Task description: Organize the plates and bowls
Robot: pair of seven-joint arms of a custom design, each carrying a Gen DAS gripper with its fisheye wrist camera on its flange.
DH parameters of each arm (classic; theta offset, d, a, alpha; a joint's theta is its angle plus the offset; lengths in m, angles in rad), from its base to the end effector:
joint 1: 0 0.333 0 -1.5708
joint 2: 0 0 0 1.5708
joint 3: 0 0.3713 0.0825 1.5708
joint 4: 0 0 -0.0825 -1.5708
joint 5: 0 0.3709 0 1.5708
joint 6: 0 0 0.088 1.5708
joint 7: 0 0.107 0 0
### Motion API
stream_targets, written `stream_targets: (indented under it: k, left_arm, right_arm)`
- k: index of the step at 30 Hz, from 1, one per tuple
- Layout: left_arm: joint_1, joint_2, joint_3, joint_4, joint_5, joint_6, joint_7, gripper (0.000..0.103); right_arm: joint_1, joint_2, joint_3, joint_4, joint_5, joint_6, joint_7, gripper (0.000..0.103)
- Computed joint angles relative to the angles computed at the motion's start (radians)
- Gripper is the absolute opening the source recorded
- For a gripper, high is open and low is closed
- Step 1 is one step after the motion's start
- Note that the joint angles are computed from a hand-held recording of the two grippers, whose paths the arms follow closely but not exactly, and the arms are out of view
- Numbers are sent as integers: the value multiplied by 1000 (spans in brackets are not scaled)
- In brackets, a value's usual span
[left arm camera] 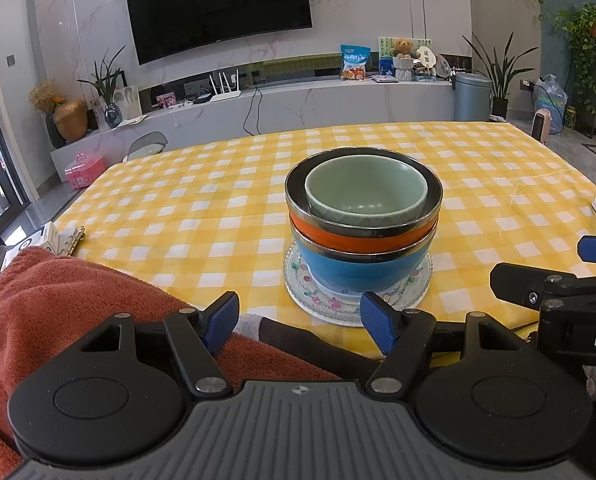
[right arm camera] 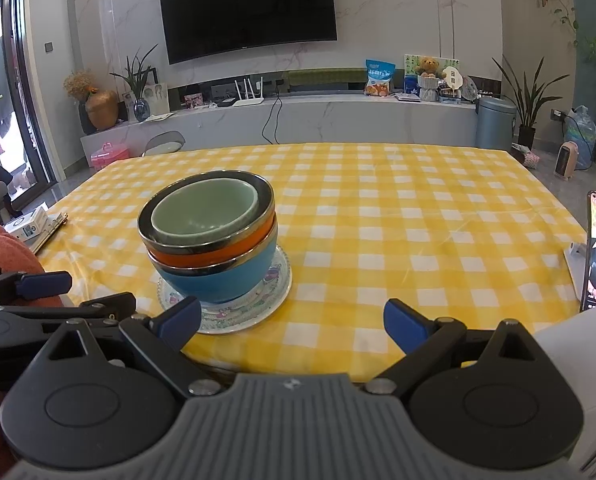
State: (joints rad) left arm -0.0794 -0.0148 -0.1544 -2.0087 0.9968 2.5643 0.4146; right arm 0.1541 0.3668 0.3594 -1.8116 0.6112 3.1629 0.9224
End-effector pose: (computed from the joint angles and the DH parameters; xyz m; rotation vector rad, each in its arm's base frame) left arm 0.5592 -0.1470 0.5793 -1.7820 1.4355 -0.5422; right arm 0.6406 0.2576 0.5135 -1.8510 1.1580 -0.5268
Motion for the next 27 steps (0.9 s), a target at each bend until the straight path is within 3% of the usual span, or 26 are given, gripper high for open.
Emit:
stream_targets:
  k: [27]
  left_arm:
    - [1,-6,-1,-9,-3,7,1,83]
  right_arm:
    - [-7,-1,8,-1,7,-5,-8,96]
